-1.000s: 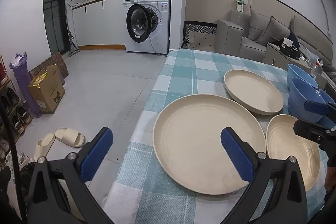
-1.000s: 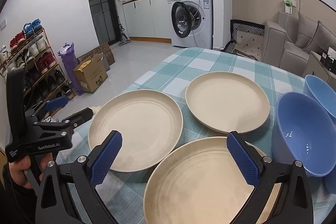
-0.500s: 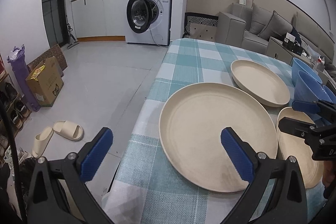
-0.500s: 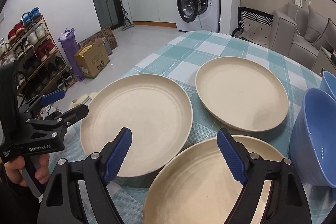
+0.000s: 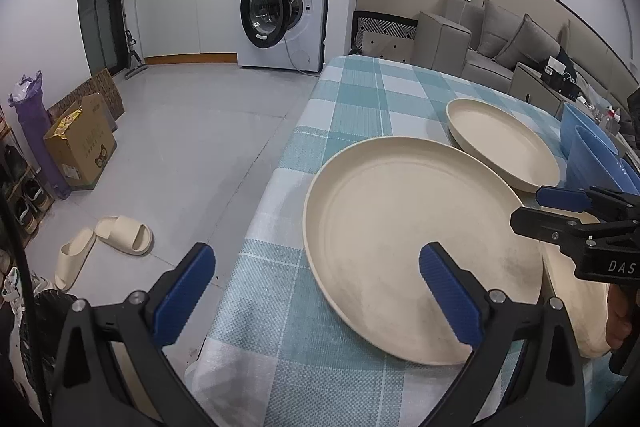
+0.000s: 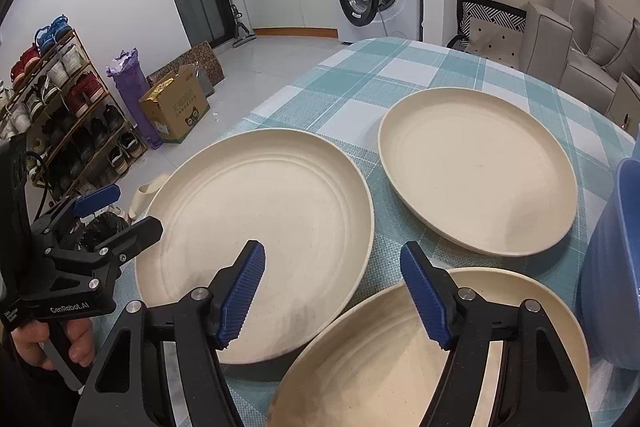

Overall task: Organize plates and bowls
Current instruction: 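Move the left tool toward the rim of a cream plate, then close the left tool on the cream plate's rim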

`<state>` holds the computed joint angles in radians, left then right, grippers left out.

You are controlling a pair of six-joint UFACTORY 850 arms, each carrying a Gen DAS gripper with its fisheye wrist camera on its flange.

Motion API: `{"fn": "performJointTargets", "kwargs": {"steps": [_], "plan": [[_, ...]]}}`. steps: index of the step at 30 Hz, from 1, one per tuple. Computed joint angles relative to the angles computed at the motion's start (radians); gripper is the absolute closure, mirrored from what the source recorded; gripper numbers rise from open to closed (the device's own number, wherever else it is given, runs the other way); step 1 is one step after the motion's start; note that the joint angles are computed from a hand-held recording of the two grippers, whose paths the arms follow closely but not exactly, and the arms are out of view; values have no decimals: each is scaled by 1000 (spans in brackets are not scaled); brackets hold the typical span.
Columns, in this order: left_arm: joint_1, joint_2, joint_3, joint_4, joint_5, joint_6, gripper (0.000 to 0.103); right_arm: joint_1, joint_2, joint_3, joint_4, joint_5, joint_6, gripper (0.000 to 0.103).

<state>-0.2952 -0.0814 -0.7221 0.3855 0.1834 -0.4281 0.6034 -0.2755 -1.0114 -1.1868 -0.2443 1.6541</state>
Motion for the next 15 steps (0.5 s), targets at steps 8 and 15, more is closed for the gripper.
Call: {"fn": "performJointTargets", "kwargs": {"steps": [8, 15], "plan": [[6, -11, -5, 213, -4, -201, 18, -12, -26, -18, 66, 49, -53, 40], [8, -26, -19, 524, -12, -495, 45, -14, -38, -27, 119, 39, -102, 46]]}}
